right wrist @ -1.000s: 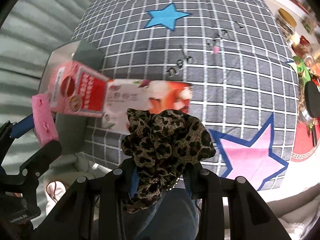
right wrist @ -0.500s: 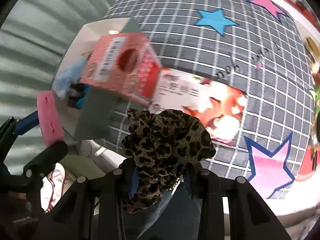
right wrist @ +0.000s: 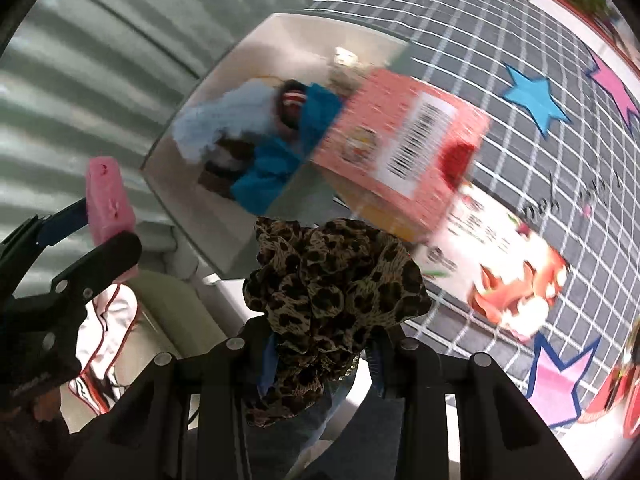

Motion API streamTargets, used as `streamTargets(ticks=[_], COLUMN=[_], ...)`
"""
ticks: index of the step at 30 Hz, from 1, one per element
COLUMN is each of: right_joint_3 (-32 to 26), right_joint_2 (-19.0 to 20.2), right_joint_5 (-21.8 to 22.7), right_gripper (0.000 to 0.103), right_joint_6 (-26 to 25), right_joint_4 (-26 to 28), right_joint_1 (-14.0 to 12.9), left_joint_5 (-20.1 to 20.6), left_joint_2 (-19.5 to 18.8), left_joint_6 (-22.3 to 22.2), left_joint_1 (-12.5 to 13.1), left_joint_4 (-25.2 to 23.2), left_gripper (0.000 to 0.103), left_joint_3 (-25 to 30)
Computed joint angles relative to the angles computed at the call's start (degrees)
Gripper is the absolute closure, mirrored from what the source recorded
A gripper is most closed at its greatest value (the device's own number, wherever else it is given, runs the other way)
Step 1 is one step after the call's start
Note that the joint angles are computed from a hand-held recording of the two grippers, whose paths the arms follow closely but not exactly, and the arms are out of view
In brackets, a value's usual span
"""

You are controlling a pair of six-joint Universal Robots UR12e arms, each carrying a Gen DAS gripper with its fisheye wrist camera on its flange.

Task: Organize soft objects
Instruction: 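Lift the pink foam block and leopard-print scrunchie and carry both over the white box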

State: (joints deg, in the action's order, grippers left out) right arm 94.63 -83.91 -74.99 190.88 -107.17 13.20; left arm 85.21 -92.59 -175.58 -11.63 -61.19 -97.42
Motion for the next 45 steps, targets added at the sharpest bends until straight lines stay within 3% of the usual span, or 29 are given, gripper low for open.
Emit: streamTargets(ticks=[6,22,45], right_joint_3=[-3.36,-12.61,-16.40], right_joint_2=[2.23,8.30,12.18], right_joint_5=[0.22,-0.23,0.00], right_gripper=[0.065,0.065,0.065], right_joint_6=[-1.93,-5.10,-4.65], right_joint_4=[0.41,1.61,2.02], right_joint_1=[0.84,1.37,0.78], left_joint_5=[1.27,3.83,5.88], left_joint_2=[-0.17,-4.02,-8.36], left_joint_6=[-3.30,-10.24,-16.47], left_joint_1=[1.11,1.23,0.45], left_joint_4=[-0.03,-1.27,-5.52], left_gripper=[0.025,0.025,0.025], left_joint_3=[-0.02,3.33,6.56])
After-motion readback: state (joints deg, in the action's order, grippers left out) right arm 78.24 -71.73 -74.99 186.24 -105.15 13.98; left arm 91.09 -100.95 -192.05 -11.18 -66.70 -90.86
